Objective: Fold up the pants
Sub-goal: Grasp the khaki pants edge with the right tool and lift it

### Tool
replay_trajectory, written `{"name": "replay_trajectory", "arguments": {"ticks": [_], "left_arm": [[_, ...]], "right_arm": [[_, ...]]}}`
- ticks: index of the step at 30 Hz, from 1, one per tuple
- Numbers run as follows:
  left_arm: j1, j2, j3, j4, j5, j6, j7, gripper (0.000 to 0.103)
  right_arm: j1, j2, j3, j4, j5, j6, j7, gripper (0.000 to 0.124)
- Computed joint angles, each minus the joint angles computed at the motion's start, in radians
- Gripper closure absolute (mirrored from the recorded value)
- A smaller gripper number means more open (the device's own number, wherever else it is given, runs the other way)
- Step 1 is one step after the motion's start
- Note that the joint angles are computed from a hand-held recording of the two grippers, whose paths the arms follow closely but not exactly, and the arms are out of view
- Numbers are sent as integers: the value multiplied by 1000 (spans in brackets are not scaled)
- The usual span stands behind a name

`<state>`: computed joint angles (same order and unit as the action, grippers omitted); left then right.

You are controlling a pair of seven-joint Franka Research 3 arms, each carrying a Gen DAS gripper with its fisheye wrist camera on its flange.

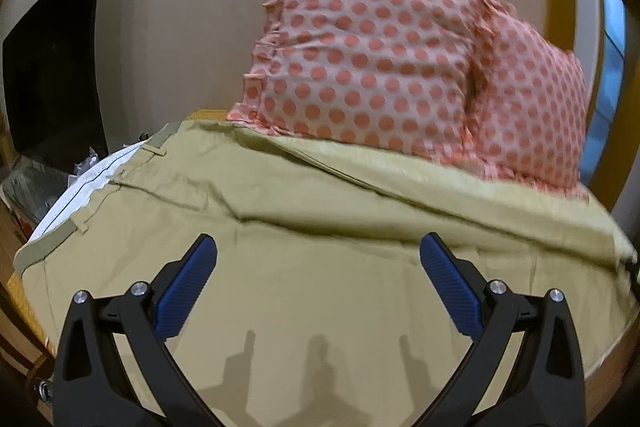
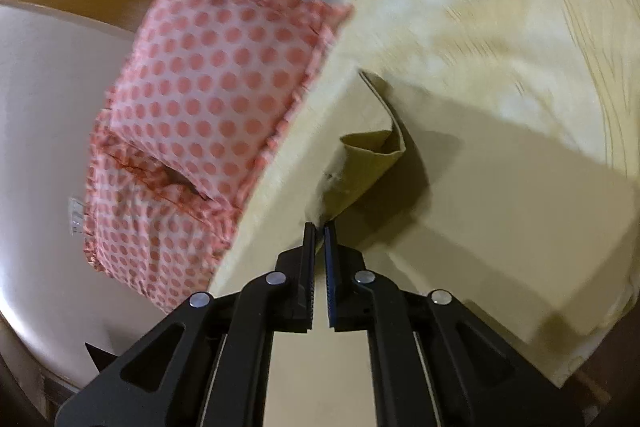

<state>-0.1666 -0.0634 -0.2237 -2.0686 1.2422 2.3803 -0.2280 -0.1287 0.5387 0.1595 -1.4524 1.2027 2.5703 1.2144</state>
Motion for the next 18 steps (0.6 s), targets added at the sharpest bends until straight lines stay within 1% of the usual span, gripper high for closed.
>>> {"name": "replay_trajectory", "arguments": {"ticks": [1, 2, 3, 5, 6, 7, 8, 9, 10, 11, 13, 15, 16, 17, 18], "left_arm": [[10, 0, 12, 9, -11, 16, 5, 2], [19, 0, 20, 12, -15, 29, 7, 2], [28, 3, 28, 20, -27, 42, 19, 2], [56, 18, 54, 41, -72, 112, 61, 2], [67, 27, 63, 49, -94, 140, 78, 2], [83, 44, 78, 65, -137, 186, 106, 2], [98, 62, 91, 78, -174, 238, 125, 2], [118, 88, 108, 97, -213, 304, 135, 2], [129, 108, 117, 113, -243, 334, 135, 2], [141, 135, 127, 135, -285, 365, 137, 2], [158, 190, 142, 187, -388, 387, 176, 2], [174, 253, 145, 253, -526, 367, 275, 4], [194, 305, 135, 312, -641, 338, 369, 8], [201, 334, 133, 347, -698, 317, 420, 12], [211, 370, 126, 393, -765, 285, 476, 19]], "right_arm": [[-13, 11, 20, 12, -30, -5, 23, 89], [-4, -8, 4, -11, 1, -7, -14, 81], [-1, -26, 0, -34, -4, 5, -28, 73], [10, -27, -6, -31, -12, 20, -33, 64], [26, -16, -17, -15, -39, 34, -11, 65], [35, -6, -22, 0, -60, 46, 0, 66], [41, 12, -24, 24, -85, 48, 8, 73], [37, 40, -19, 58, -101, 29, 6, 109], [12, 73, 10, 94, -116, 4, 25, 122], [0, 77, 19, 94, -60, 0, -2, 122], [-58, 65, 85, 69, 89, 28, -141, 122], [-70, 53, 94, 60, 163, 25, -223, 122], [-66, 52, 85, 62, 172, 16, -231, 122], [-62, 53, 78, 66, 178, 7, -235, 122], [-58, 54, 72, 70, 185, 2, -240, 122]]}}
